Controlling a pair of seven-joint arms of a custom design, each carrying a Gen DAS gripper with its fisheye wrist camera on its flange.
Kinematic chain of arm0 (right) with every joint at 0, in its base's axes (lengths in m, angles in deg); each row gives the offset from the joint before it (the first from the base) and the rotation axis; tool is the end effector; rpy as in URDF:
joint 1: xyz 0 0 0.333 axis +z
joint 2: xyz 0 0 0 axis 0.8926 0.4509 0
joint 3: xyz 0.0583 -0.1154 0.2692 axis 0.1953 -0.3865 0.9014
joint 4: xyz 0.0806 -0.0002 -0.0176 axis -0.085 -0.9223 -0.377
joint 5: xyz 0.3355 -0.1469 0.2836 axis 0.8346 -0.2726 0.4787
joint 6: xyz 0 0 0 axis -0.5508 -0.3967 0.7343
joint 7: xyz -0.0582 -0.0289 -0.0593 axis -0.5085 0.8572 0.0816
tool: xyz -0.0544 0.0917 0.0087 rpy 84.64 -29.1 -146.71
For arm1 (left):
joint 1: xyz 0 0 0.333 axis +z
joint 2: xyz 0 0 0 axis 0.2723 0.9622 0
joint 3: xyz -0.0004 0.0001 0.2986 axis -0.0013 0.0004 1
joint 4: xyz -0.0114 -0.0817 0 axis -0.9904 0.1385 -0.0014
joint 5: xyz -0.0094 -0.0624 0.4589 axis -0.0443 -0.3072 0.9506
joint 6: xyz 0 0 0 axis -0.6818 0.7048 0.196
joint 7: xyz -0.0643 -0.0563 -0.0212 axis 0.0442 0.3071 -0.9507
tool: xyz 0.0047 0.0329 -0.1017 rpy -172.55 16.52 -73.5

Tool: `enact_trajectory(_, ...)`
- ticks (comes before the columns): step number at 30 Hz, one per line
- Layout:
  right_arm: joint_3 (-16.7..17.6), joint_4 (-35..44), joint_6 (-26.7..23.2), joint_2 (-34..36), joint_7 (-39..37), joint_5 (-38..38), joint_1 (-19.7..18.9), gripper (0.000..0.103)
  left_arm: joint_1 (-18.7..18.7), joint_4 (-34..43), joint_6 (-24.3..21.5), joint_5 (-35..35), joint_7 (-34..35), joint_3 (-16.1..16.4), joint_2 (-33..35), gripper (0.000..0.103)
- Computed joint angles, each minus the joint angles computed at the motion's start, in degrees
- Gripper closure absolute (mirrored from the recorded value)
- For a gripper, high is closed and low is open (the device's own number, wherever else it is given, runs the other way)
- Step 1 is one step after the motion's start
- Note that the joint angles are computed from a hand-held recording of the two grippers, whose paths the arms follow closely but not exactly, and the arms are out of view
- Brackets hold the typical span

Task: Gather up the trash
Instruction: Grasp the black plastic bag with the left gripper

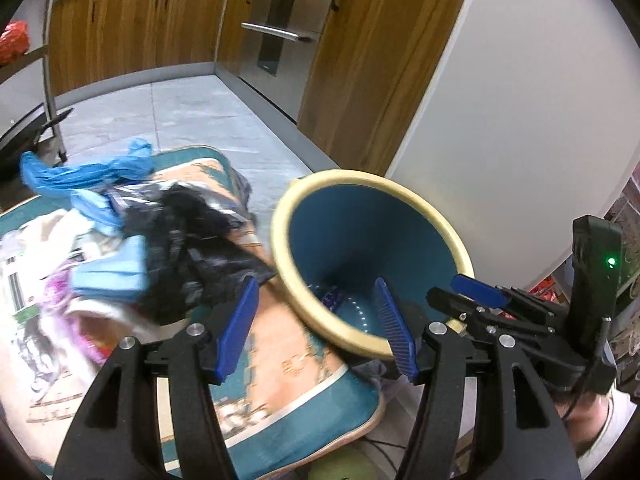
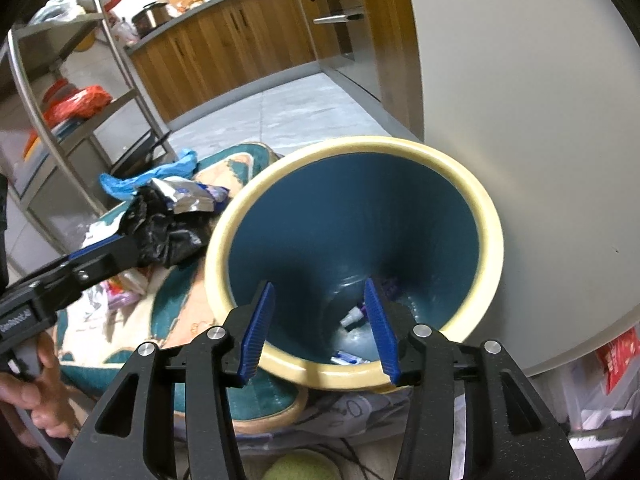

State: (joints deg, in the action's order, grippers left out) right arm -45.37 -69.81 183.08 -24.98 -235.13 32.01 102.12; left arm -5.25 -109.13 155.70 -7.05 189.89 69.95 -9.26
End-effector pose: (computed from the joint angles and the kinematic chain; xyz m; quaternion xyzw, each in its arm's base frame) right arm 0.3942 0.5148 0.4317 -0.5111 0.7751 -0.2168 0.3018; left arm 0.5186 -0.3119 0.4588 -0.4289 0.8127 -0.3915 0.0467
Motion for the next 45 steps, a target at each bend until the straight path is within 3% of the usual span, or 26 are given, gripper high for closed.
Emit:
enact_trajectory(11,-0.25,3.96,0.83,2.43,-2.98,-1.33,1.05,0.054,3.66,-1.61,1.89,-0.55,-1.14,3.68,-2.92,0.039)
enact_trajectory(24,-2.79,13.40,3.75,9.11,-10.19,-1.77,2.57,0.053,11.43,7.84,2.66,8.16,-8.43,4.44,5.53,0.032)
enact_trajectory(31,-5.09,22.84,2.56,15.69,-22.60,1.68,2.98,0.053,13.67,12.77,-0.38,9.09,-12.11,2.96,10.67,0.032)
enact_trajectory(36,-7.02,28.42,1.81,20.30,-31.49,5.14,3.53,0.053,13.47,13.50,-3.58,4.86,-6.85,1.52,11.12,0.032)
enact_trajectory(40,-8.37,30.15,3.05,22.09,-34.26,7.62,3.82,0.055,12.59,14.04,-7.13,1.87,-2.65,0.58,11.49,0.033)
enact_trajectory(45,-9.14,30.44,6.06,22.99,-35.85,10.16,3.45,0.055,11.26,15.54,-12.57,3.94,-1.52,-0.36,13.63,0.049)
